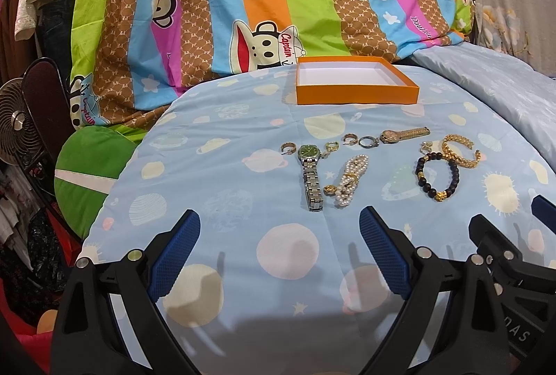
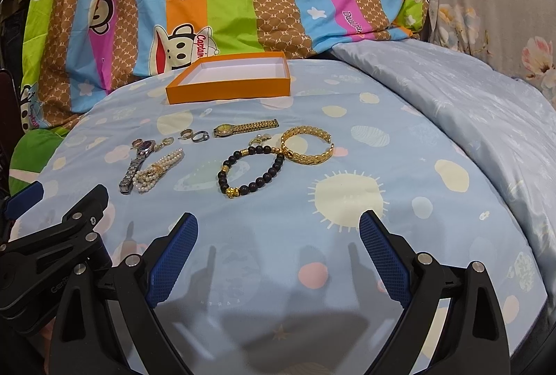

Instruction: Organize jewelry

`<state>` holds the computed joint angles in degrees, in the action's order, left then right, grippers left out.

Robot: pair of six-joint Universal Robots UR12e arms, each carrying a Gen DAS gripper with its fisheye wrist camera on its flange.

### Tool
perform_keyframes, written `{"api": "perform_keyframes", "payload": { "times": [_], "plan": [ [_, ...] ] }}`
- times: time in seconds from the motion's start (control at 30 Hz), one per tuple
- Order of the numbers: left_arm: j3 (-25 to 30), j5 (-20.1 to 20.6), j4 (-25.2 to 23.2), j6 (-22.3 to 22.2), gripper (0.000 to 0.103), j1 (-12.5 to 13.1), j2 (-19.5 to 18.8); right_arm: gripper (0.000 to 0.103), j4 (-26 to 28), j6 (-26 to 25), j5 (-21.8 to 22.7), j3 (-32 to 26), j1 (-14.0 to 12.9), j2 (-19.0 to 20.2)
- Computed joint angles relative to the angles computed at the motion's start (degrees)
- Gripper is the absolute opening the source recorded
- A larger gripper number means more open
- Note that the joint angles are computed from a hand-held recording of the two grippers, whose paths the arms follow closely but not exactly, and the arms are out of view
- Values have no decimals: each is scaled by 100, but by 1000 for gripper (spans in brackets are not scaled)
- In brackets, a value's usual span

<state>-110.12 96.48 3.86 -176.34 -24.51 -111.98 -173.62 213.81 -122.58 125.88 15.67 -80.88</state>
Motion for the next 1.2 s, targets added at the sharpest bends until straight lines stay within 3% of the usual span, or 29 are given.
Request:
{"api": "perform_keyframes", "payload": {
  "times": [0.13,0.3,0.57,0.67,0.73,0.97,1.13,1.2],
  "plan": [
    [-20,-94,15,-75,94,35,24,92,18,89,374,63,-178,-87],
    [21,-160,-269,-399,96,139,69,92,171,38,293,12,-358,-110],
    [94,-314,-673,-837,96,280,88,92,472,-66,856,-228,-861,-89],
    [117,-489,-831,-821,96,326,98,82,663,25,1028,-316,-975,-70],
    [125,-536,-871,-791,96,333,99,69,791,173,1261,-341,-1032,-63],
    [158,-651,-989,-809,98,360,94,62,965,384,1481,-456,-1067,66],
    [199,-783,-1196,-964,98,419,91,48,969,444,1607,-547,-1171,133],
    [207,-842,-1249,-1033,98,445,89,48,961,464,1656,-580,-1204,164]
  ]
}}
